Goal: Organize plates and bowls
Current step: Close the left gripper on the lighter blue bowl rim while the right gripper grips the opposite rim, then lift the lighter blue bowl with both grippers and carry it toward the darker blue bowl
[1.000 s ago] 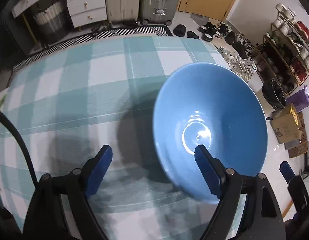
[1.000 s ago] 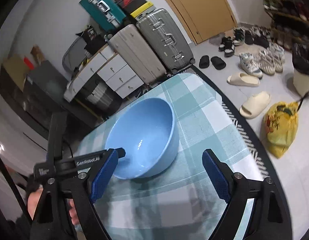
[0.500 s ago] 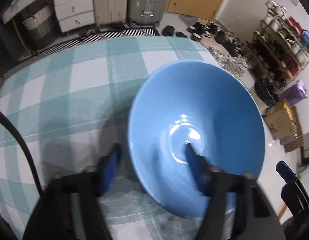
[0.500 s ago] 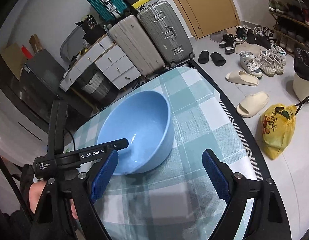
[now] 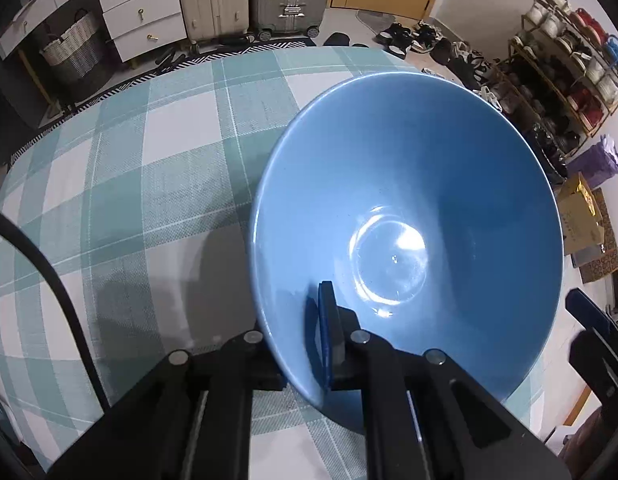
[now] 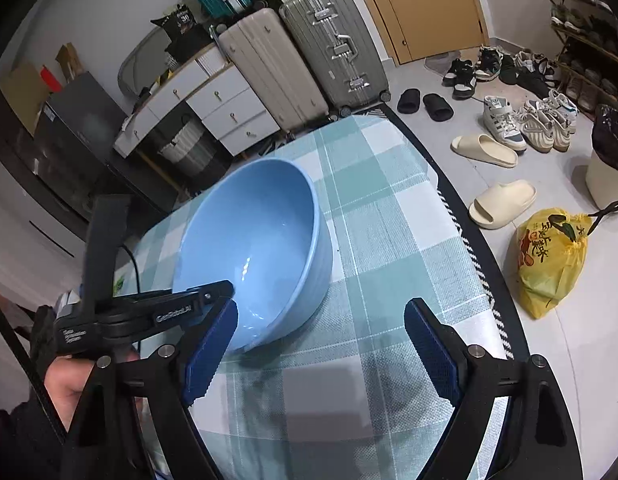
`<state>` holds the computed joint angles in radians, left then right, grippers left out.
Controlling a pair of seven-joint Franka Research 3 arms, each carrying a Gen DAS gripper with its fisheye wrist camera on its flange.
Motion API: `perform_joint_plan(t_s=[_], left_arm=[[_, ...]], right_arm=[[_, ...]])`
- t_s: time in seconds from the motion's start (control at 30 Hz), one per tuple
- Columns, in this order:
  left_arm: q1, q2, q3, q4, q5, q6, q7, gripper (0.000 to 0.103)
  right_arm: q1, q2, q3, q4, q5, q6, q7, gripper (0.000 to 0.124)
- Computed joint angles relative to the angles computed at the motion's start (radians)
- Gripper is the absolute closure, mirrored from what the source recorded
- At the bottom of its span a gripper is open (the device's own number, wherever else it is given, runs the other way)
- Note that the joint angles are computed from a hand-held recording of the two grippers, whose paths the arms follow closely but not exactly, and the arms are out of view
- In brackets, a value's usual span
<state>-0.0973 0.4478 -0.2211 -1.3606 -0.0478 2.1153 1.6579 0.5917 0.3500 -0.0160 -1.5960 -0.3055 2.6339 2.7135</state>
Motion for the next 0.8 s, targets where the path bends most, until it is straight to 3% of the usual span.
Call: perform_joint_plan(t_s=[0.2,0.33,0.63,0.8], left_arm=[[0.001,-0.013,0.0,-0.017,0.003,0.002,0.013,0.094],[-0.001,-0.015,0.001,-0.023,0.009,0.006,0.018,0.094],[0.0,-0.017,0.001,-0.018,0.008,-0.011,0.026,0.094],[0.005,-0.022,0.001,-0.023,0.001,-0.018,0.035,0.094]], right_arm=[[-0.004,0.047,0.003,0.075,0.025,-0.048,-0.055,0.037],[-0.009,0.081,-0.001,0.129,0.049,-0.089,-0.071,0.043],[-0.055,0.198,0.031,0.277,0.22,-0.17,-0.167,0.076],[-0.046,0.201,0.018,0.267,0.247,-0.146,-0.174,0.095]])
